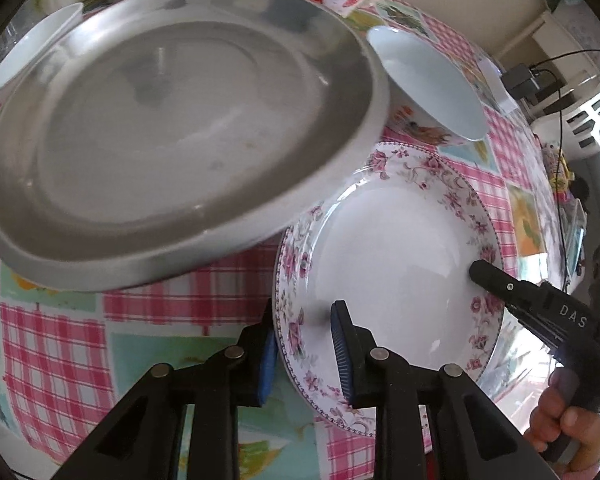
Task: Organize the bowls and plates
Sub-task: 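Lift the floral plate rim upward with both tools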
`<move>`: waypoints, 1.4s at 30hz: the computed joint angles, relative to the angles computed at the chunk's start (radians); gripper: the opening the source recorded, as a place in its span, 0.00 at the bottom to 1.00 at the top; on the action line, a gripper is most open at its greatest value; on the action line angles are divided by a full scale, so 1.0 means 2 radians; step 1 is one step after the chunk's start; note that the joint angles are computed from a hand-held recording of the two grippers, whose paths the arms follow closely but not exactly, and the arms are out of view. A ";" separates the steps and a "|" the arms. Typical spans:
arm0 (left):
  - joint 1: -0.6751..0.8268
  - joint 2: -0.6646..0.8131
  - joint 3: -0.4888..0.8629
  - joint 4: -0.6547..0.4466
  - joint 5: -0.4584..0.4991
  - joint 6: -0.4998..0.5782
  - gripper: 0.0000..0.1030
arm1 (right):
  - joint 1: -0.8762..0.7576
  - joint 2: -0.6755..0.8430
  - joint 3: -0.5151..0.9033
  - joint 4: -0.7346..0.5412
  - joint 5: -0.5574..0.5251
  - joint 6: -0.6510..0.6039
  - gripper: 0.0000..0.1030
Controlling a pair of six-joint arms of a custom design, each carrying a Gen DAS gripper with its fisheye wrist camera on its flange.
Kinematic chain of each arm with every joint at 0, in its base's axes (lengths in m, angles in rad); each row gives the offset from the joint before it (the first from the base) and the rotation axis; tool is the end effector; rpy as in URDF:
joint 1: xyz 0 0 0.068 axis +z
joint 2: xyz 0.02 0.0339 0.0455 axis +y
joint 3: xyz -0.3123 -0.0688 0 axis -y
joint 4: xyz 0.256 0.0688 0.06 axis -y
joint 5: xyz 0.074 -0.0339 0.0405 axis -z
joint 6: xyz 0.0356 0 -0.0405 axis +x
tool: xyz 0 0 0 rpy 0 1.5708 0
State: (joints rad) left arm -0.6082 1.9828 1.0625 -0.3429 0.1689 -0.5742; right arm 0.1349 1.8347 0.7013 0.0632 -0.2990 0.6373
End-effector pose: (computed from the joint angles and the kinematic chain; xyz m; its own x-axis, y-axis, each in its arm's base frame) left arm 0.3091 -0.2225 0.1283 -0.9854 0.0336 -0.1672 0.0832 0.9506 -0.2990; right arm 0.3118 0.0529 0.1137 -0.8585 0.4573 -0.2320 0.3014 0.8160 0.4933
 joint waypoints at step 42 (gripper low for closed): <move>-0.015 -0.020 0.018 0.032 0.029 0.014 0.18 | -0.043 -0.148 -0.095 0.026 0.017 -0.025 0.11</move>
State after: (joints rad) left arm -0.6382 1.9425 1.0992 -0.2798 0.2265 -0.5459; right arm 0.0482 1.5379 0.5103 0.1144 -0.2653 0.5882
